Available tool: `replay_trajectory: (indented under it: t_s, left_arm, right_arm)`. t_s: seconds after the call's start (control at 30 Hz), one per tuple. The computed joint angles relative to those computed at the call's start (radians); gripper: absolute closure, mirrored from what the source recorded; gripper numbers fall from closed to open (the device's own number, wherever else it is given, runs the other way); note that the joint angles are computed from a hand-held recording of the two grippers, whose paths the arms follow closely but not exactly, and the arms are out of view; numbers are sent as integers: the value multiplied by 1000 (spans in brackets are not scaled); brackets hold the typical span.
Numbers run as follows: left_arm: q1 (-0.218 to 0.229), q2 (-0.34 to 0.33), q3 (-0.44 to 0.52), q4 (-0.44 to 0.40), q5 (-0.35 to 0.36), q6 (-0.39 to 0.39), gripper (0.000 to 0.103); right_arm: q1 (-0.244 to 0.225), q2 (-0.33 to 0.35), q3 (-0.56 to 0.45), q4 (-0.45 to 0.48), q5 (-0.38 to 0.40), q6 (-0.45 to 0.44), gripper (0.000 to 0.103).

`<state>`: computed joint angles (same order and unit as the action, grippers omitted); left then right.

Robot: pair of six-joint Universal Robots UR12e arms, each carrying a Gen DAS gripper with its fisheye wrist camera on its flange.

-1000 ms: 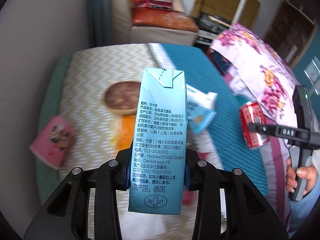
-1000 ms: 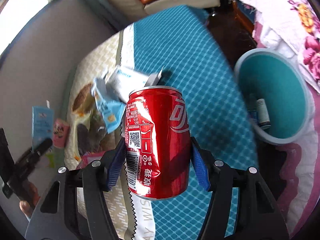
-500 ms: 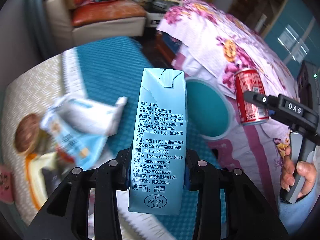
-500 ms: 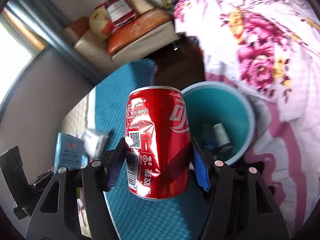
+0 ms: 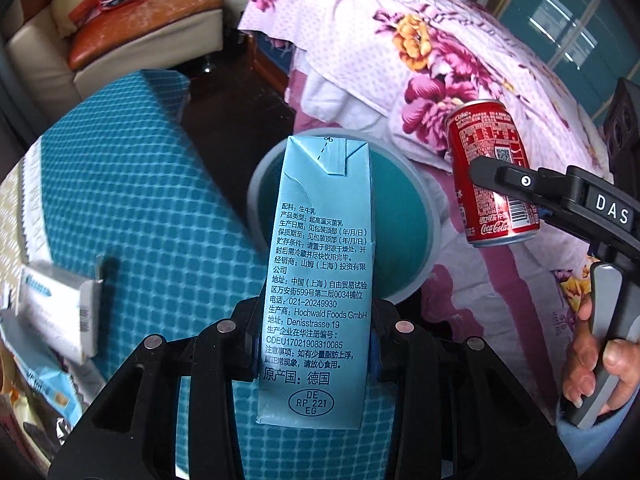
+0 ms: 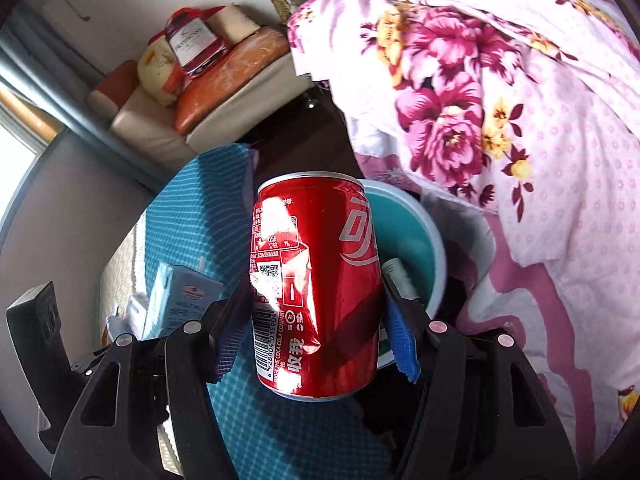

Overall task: Collect trash
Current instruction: 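Carry carton and can to the wastebasket and release both into it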

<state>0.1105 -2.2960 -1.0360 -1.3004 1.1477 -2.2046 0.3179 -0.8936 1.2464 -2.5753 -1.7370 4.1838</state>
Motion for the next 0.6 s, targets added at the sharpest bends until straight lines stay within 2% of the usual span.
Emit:
replay_trajectory:
  t_s: [0.33, 0.4, 0.43, 0.5, 0.6]
  left_arm:
    - [-37, -43, 40, -48, 39, -7, 63]
    - [-37, -46, 42, -43, 43, -18, 42]
    - [-35, -45, 38, -28, 40, -26, 37]
    - [-31, -42, 30, -4, 29, -35, 36]
    - [-22, -46, 43, -20, 17, -44, 36]
  right_arm:
    - [-18, -2, 28, 14, 13, 29, 44]
    - [-19, 1, 24, 18, 15, 29, 44]
    - [-20, 3, 22, 21, 16, 29, 44]
    - [-21, 8, 14, 28, 19, 28, 44]
    - [-20, 16, 1, 41, 24, 23, 44]
